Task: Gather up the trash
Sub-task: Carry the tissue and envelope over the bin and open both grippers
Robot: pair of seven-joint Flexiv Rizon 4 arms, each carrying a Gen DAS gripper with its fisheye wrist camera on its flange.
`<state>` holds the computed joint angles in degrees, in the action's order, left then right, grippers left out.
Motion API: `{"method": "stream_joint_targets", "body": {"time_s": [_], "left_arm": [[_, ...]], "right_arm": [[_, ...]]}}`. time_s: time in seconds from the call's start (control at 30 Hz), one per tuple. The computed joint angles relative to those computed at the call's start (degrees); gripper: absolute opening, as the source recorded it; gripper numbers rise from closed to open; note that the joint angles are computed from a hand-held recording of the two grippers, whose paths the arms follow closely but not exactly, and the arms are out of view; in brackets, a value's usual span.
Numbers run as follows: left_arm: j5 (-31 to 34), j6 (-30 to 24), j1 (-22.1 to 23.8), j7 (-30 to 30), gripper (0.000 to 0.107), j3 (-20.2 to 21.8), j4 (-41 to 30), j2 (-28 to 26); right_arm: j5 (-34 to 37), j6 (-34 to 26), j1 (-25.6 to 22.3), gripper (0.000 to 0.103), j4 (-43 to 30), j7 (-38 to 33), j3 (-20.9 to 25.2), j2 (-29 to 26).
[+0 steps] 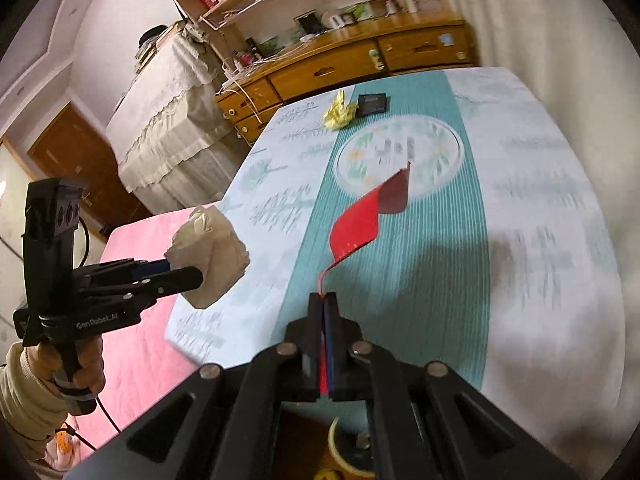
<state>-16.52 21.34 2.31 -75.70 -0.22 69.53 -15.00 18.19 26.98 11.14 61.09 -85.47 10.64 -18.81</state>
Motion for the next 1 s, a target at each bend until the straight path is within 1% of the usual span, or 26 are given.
{"method": "stream_joint_targets", "body": {"time_s": [0.1,0.2,0.33,0.4,0.5,0.57,0.67,0.77,0.87,0.9,0.97,1.0], "left_arm": [[-1.7,0.3,-0.4,2.1,0.035,1.0,9.3,7.2],[-1.6,0.6,-1.3,3.9,0.035,1.8,15.8,12.7],[-2.8,0.9,-3.0,5.6,0.035,2.6,25.0,19.6],[-2.8,1.4,-3.9,5.5,0.035,2.7,28.9,21.8],[-2.0,3.7,-5.3,4.6,0.035,2.4,35.6,23.8],[-1.1,6.5,-6.1,4.4,0.035,2.0,40.0,24.1],[-0.3,11.2,-6.8,2.8,0.036,1.5,45.8,22.4],[-0.4,19.0,-7.7,1.6,0.036,0.8,51.4,18.8],[-1.8,28.5,-8.6,1.1,0.038,-0.2,55.7,13.1],[-2.6,30.8,-8.7,1.2,0.039,-0.4,56.5,11.3],[-3.5,36.3,-8.9,0.9,0.044,-1.1,57.7,7.1],[-5.0,39.3,-8.8,1.3,0.045,-1.6,58.3,4.5]], "right_arm": [[-1.3,4.2,1.1,0.001,12.2,4.0,0.9,9.0],[-2.5,4.6,2.4,0.001,21.1,7.6,1.5,16.3],[-3.4,1.4,4.3,0.001,28.4,11.0,1.5,22.5],[-3.7,-0.2,5.1,0.001,31.5,12.2,1.5,24.7],[-3.0,-1.5,5.8,0.001,36.4,13.7,1.1,26.7],[-2.1,-0.4,6.1,0.001,39.7,14.3,0.9,26.8],[-1.7,3.4,6.4,0.001,45.2,14.2,1.0,26.1],[-1.6,9.6,6.8,0.001,50.7,13.7,1.1,22.9],[-0.6,17.4,7.1,0.001,54.3,11.0,1.1,16.7],[-0.1,19.7,7.0,0.001,55.1,9.8,1.1,14.7],[0.2,23.9,6.9,0.001,56.2,8.6,1.5,10.8],[0.1,26.7,6.9,0.001,56.6,8.2,1.7,7.9]]}}
